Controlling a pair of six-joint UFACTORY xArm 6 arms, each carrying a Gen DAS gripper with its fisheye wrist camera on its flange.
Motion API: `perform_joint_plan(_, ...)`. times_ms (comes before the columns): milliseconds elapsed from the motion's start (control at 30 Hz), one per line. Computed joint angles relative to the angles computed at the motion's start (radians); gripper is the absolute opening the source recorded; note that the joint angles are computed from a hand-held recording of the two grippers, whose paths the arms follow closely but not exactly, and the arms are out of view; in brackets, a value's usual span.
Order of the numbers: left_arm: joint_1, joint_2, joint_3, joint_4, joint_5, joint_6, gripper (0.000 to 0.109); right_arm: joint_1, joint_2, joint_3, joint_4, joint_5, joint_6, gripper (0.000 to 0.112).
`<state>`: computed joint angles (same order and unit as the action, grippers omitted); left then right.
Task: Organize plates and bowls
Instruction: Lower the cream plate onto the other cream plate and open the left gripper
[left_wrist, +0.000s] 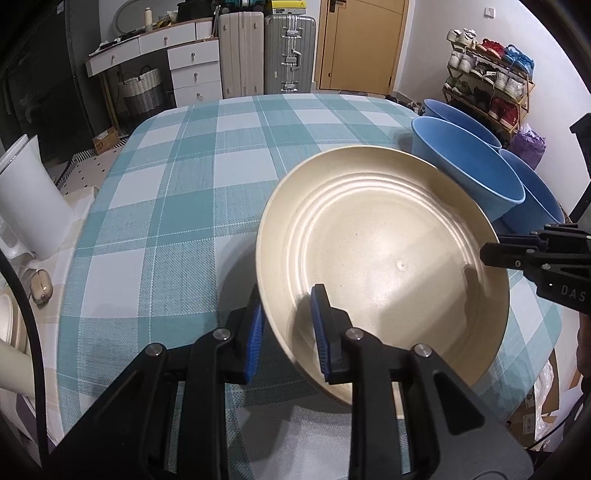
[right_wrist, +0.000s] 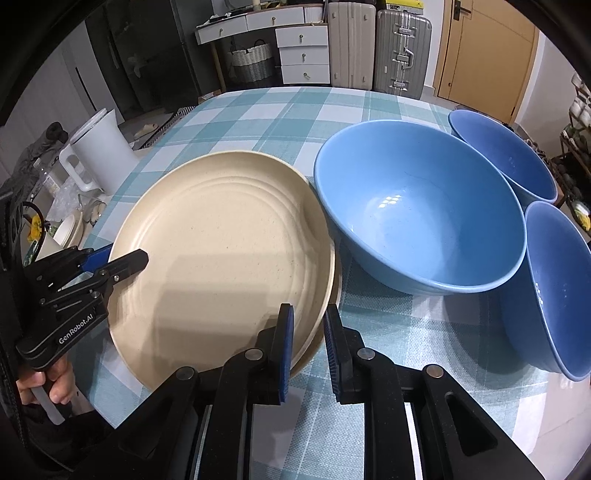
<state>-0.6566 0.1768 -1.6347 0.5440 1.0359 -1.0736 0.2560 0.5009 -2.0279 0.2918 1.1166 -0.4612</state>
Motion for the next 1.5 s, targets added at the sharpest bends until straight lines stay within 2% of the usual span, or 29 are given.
perform_joint_plan(800, -0.01, 0.027, -0.016, 0.0, 0.024, 0.009, 0.023, 0.022, -0.012, 0.056, -0.074, -0.082, 0.011, 0.019)
perform_joint_plan(1133, -0.033, 0.063, -0.068, 0.035, 0.087, 0.035, 0.025, 0.032, -0.03, 0.104, -0.104, -0.131, 0.012, 0.019)
perform_joint_plan(1333, -0.03, 0.061, -0.064, 0.024, 0.081, 0.04, 0.027, 0.032, -0.03, 0.112, -0.101, -0.139, 0.014, 0.019)
perform_joint_plan(1500, -0.011, 0.03, -0.017, -0.018, 0.018, 0.031, 0.032, 0.026, -0.039, 0.13, -0.071, -0.148, -0.01, 0.021)
